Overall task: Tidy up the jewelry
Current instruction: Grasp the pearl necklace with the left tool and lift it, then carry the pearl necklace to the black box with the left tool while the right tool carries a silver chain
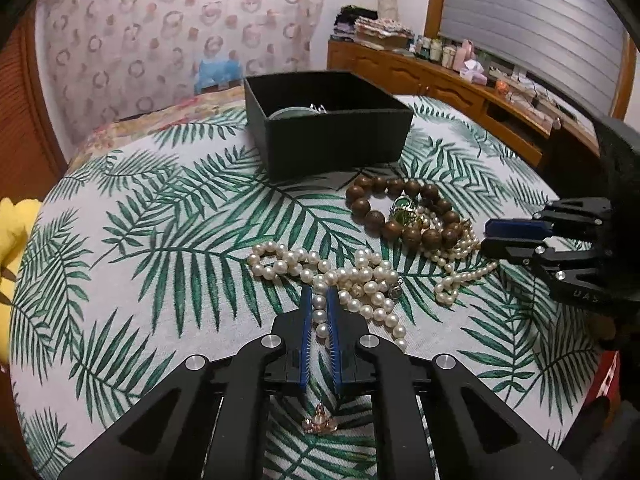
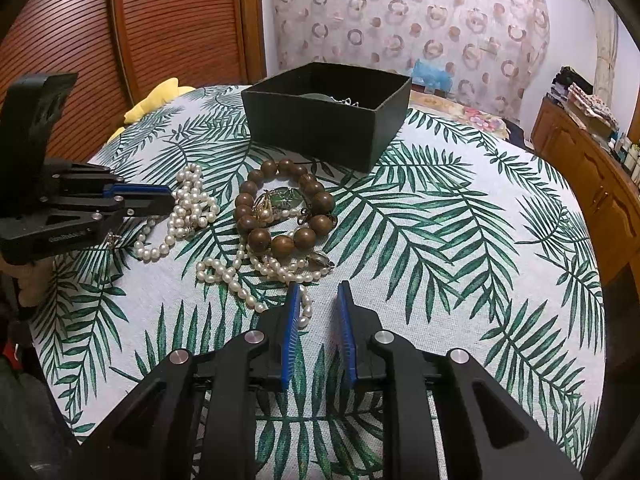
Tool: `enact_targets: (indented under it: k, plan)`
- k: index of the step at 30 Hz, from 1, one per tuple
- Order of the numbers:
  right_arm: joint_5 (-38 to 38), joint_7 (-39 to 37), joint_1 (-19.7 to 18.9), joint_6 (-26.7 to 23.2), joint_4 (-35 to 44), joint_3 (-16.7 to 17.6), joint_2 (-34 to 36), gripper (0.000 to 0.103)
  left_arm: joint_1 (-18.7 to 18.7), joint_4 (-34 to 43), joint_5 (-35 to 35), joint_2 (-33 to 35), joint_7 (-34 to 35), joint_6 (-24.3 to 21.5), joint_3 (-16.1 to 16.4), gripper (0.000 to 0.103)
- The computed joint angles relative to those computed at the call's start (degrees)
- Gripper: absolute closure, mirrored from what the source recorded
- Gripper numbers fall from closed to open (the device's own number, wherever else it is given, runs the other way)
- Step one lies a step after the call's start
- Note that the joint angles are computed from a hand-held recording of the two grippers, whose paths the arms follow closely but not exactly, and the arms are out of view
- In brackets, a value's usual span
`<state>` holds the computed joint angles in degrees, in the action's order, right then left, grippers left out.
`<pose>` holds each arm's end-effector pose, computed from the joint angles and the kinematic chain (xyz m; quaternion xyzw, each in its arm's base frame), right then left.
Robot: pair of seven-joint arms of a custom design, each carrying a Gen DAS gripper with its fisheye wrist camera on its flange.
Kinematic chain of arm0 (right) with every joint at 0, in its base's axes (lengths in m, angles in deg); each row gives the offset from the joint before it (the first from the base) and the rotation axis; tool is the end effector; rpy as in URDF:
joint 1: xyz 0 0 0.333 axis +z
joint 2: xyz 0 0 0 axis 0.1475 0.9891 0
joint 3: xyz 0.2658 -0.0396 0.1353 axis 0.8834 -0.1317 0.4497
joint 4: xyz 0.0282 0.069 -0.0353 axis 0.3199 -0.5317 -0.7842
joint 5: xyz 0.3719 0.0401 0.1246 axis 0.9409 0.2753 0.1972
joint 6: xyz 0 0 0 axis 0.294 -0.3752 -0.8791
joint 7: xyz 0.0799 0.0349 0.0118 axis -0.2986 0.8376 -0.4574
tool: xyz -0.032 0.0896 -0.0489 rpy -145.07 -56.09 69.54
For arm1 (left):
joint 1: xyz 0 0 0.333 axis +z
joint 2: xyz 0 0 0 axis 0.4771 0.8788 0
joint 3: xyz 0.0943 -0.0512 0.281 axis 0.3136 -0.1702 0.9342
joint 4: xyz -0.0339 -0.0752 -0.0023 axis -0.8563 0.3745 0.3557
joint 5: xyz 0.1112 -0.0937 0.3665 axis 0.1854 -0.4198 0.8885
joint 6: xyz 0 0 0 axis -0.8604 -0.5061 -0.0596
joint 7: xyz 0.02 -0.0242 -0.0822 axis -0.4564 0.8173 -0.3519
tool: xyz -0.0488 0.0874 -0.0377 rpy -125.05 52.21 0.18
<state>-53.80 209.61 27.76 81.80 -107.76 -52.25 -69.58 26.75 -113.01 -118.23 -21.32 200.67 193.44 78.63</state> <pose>0.4419 0.2826 0.4089 -0.7063 0.6191 -0.2158 0.2670 0.5431 -0.0596 0.3805 -0.3796 0.8516 -0.3413 0.1192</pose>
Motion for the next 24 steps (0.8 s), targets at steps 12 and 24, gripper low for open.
enact_targets:
  k: [12, 24]
  plan:
    - [0.0, -0.1, 0.0, 0.0, 0.1, 0.0, 0.1, 0.081, -0.5, -3.7, -10.7, -8.5, 6.9, -3.8, 3.3, 0.096]
    - [4.7, -7.3, 1.7, -1.1, 1.4, -0.6, 1.1, 0.097, -1.6, -5.6, -14.4, -12.2, 9.6, -5.4, 4.8, 0.096]
